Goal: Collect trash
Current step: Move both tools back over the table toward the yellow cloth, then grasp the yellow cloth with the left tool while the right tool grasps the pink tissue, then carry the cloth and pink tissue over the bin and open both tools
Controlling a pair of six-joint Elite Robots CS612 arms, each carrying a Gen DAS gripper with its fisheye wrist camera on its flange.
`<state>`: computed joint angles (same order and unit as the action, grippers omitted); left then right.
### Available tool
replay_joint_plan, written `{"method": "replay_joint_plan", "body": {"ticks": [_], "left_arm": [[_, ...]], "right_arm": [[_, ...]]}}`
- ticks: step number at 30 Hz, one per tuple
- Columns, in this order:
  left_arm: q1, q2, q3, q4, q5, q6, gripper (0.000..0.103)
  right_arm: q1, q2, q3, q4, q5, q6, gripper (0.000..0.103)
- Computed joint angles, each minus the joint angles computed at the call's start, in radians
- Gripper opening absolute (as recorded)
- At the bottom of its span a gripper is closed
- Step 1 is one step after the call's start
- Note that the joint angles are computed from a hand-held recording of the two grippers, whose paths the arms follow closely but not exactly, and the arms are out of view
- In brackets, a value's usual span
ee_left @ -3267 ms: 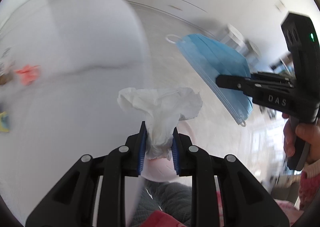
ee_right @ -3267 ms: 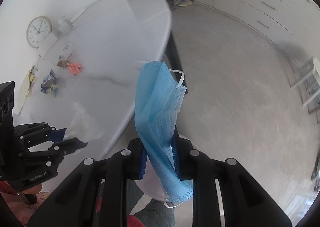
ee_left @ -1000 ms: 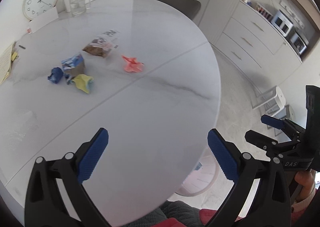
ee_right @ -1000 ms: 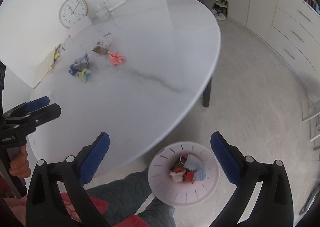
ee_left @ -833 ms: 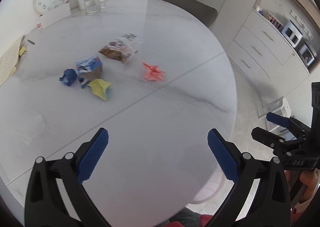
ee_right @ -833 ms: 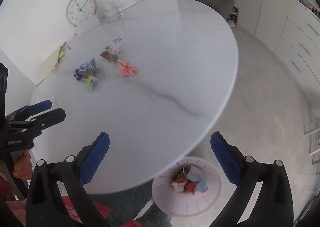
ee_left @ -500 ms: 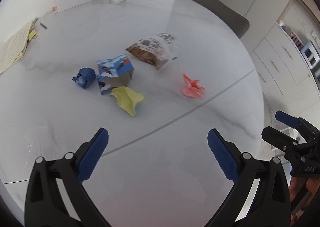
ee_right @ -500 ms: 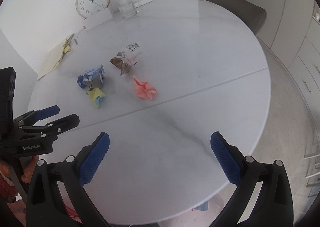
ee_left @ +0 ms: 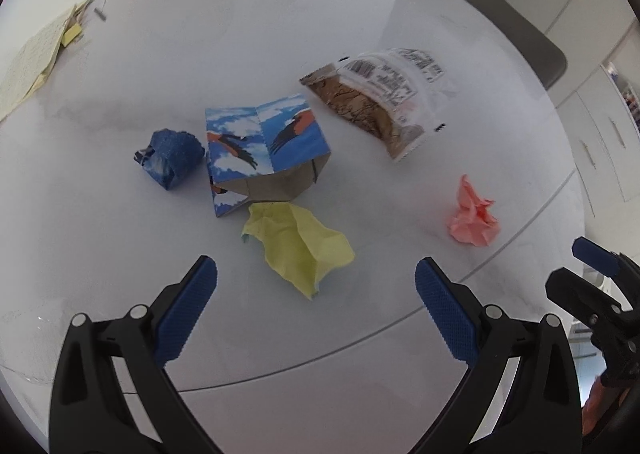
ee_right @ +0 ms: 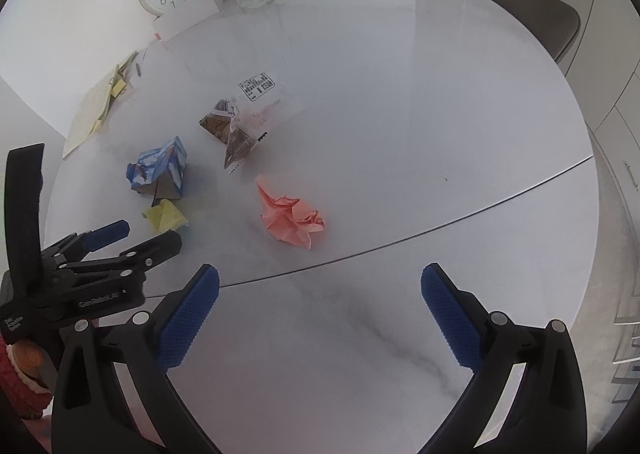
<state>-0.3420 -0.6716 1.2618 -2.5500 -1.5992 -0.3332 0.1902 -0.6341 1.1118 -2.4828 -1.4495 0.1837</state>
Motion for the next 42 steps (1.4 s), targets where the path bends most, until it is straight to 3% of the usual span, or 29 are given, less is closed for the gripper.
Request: {"method": "replay_joint_plan", "body": {"ticks": [4,6,10,14,17,20,27,30,33,38,42], "left_arm": [[-0.002,0.015,-0.021,0.035,0.030,-0.049,0.095],[-0.002,0.021,-0.029,0.051,0.032,-0.055,0.082],[-0.007,0.027,-0.036,0.056,0.054,-0.056,0.069],[-0.006,0.034,-0.055,0.062,0.034,-0.042,0.048],[-0.002,0.035,-0.059,0.062,0.023,-0.032,0.045],[-0.002,0.028,-0.050,0.049,0.019,-0.016,0.044],[0.005,0.013,-0.039,0.037,0.000,0.001,0.044],[0.019,0.004,-0.029,0.031,-0.008,0.029,0.044],[0.022,-0.014,-0.003,0.018,-0.017,0.041,0.044],[0.015,-0.021,0.011,0.002,-0.019,0.073,0.044],[0.003,-0.044,0.041,-0.020,-0.038,0.138,0.044]], "right_arm": [[0.000,0.022,-0.038,0.026,0.001,-0.028,0.100],[-0.001,0.032,-0.055,0.037,0.006,-0.036,0.100],[-0.001,0.047,-0.082,0.051,0.007,-0.059,0.100],[-0.002,0.058,-0.099,0.053,0.019,-0.072,0.100],[-0.002,0.068,-0.115,0.058,0.030,-0.100,0.098],[-0.001,0.089,-0.152,0.098,0.051,-0.136,0.088],[0.015,0.147,-0.247,0.176,0.026,-0.208,0.075],[0.020,0.161,-0.268,0.197,0.012,-0.227,0.062],[0.025,0.160,-0.268,0.196,-0.009,-0.247,0.045],[0.023,0.132,-0.218,0.149,-0.011,-0.220,0.044],[0.015,0.066,-0.105,0.067,-0.014,-0.169,0.044]]}}
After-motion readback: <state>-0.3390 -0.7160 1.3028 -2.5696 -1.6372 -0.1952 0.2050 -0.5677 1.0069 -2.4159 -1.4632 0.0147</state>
